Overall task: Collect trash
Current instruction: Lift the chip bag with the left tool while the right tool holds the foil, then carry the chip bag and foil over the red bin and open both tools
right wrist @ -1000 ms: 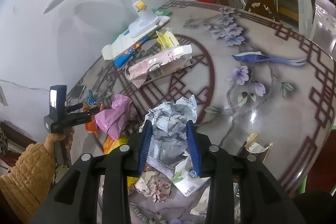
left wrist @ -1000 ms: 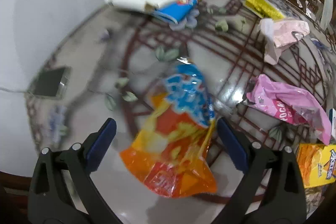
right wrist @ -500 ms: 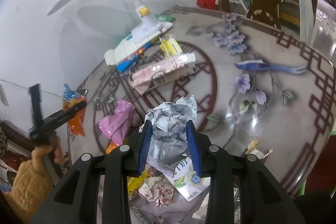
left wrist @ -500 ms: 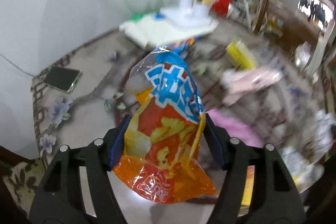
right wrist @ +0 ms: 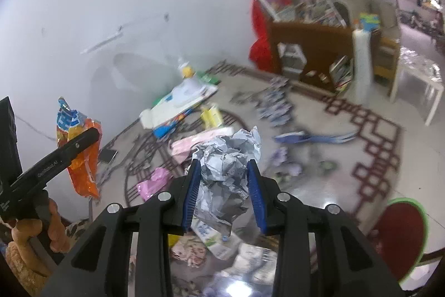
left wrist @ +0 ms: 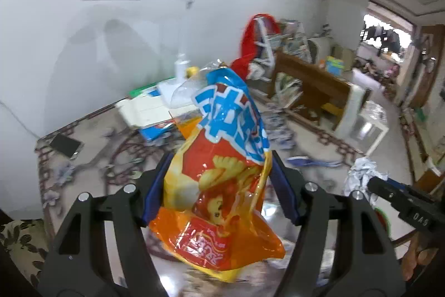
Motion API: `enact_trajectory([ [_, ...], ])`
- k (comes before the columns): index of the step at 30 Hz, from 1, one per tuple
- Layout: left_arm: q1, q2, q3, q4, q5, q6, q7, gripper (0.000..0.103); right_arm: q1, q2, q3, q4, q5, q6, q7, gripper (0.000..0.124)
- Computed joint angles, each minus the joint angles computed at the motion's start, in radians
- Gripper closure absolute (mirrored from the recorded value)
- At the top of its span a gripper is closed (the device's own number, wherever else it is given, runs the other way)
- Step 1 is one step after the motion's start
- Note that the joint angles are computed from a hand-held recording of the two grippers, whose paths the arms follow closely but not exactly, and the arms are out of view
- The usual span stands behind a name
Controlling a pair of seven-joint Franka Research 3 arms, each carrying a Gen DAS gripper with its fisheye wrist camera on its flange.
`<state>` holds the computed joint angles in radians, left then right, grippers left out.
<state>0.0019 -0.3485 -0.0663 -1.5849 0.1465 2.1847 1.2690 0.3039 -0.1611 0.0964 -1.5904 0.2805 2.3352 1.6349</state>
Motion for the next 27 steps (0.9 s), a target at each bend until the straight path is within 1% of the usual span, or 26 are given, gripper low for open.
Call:
enact_trajectory([
  [7, -0.064, 0.026, -0.039, 0.061, -0.04, 0.024, 0.032, 0.037, -0.059, -0.145, -0.021, -0.145, -0.038, 0.045, 0.057, 0.09],
  [14, -0.115, 0.066, -0.074, 0.111, -0.069, 0.028, 0.04, 0.036, -0.124, -0.232, -0.036, -0.238, -0.067, 0.052, 0.104, 0.089],
  [17, -0.148, 0.088, -0.085, 0.122, -0.107, 0.038, 0.054, 0.036, -0.155, -0.261, -0.041, -0.275, -0.084, 0.049, 0.124, 0.089],
  [21, -0.204, 0.153, -0.102, 0.166, -0.192, 0.015, 0.112, 0.036, -0.215, -0.31, -0.046, -0.333, -0.126, 0.031, 0.18, 0.089],
  [24, -0.235, 0.211, -0.125, 0.209, -0.238, -0.008, 0.138, 0.036, -0.265, -0.352, -0.052, -0.383, -0.157, 0.014, 0.226, 0.089],
  [27, -0.256, 0.276, -0.152, 0.257, -0.247, -0.032, 0.143, 0.036, -0.31, -0.381, -0.062, -0.423, -0.185, -0.008, 0.257, 0.089],
])
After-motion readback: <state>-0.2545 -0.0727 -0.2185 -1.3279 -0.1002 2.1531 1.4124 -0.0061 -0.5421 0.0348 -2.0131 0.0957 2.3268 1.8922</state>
